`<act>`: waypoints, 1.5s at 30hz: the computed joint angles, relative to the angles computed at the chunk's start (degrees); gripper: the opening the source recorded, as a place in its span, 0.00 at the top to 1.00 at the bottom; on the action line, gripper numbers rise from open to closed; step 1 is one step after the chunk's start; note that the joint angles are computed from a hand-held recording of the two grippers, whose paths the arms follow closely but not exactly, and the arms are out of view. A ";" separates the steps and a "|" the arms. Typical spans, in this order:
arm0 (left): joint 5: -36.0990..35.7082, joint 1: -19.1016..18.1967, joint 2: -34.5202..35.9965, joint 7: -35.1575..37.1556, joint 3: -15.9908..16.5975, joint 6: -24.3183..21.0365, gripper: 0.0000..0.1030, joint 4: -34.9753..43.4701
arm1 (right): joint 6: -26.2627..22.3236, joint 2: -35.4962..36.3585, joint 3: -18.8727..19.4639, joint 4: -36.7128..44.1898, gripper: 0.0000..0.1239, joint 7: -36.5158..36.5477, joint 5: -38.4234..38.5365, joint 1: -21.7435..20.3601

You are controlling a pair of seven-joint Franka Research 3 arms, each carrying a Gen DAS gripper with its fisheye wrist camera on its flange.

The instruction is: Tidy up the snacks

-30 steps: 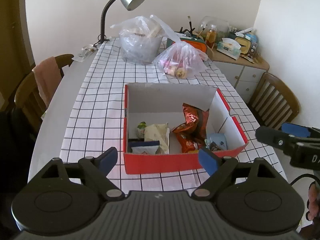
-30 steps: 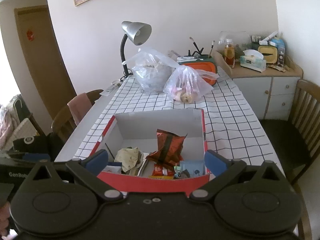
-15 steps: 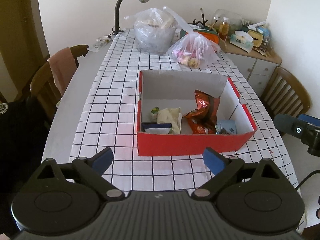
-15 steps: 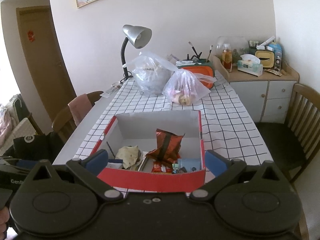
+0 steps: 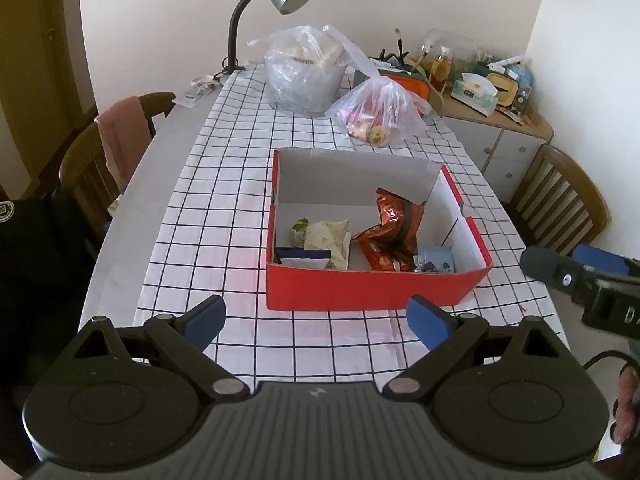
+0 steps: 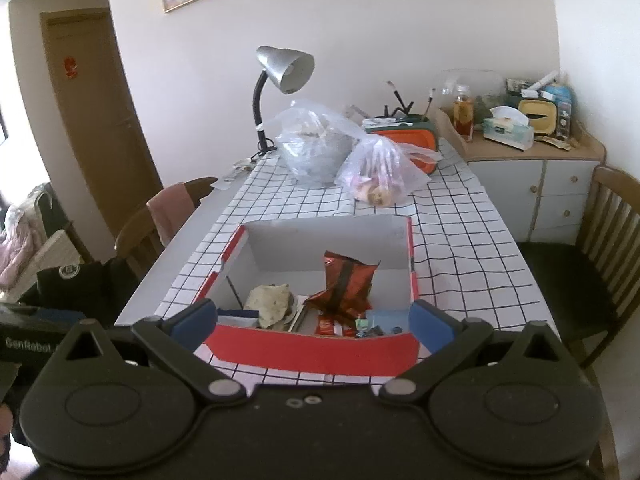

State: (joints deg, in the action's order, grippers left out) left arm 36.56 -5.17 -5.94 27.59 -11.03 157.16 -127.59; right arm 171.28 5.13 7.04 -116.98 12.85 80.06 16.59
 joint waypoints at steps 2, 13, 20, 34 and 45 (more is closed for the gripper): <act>-0.33 -0.02 -0.22 -0.11 0.05 0.36 0.05 -0.18 | -0.12 -0.20 0.11 -0.37 0.17 -0.30 -0.14 0.12; 1.03 0.29 -1.28 -1.38 -0.44 1.16 0.05 -0.81 | -0.99 -0.88 -0.14 -1.02 0.17 0.34 -0.95 0.43; 0.87 0.27 -1.81 -1.33 -0.57 1.50 0.05 -1.16 | -0.83 -0.99 -0.22 -1.34 0.17 1.42 -2.45 0.64; -0.23 0.19 -2.04 0.12 -0.61 2.24 0.05 -1.43 | -0.15 -1.21 -0.16 -1.98 0.17 4.15 -4.71 0.70; -0.08 0.38 -2.09 0.06 -0.75 2.38 0.05 -1.51 | -0.08 -1.42 -0.15 -2.18 0.17 4.93 -5.46 0.69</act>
State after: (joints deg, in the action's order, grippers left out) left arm 36.48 -4.78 -8.03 27.65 -11.78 159.53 -129.11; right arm 171.19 3.70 6.89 -119.16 17.78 74.60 17.29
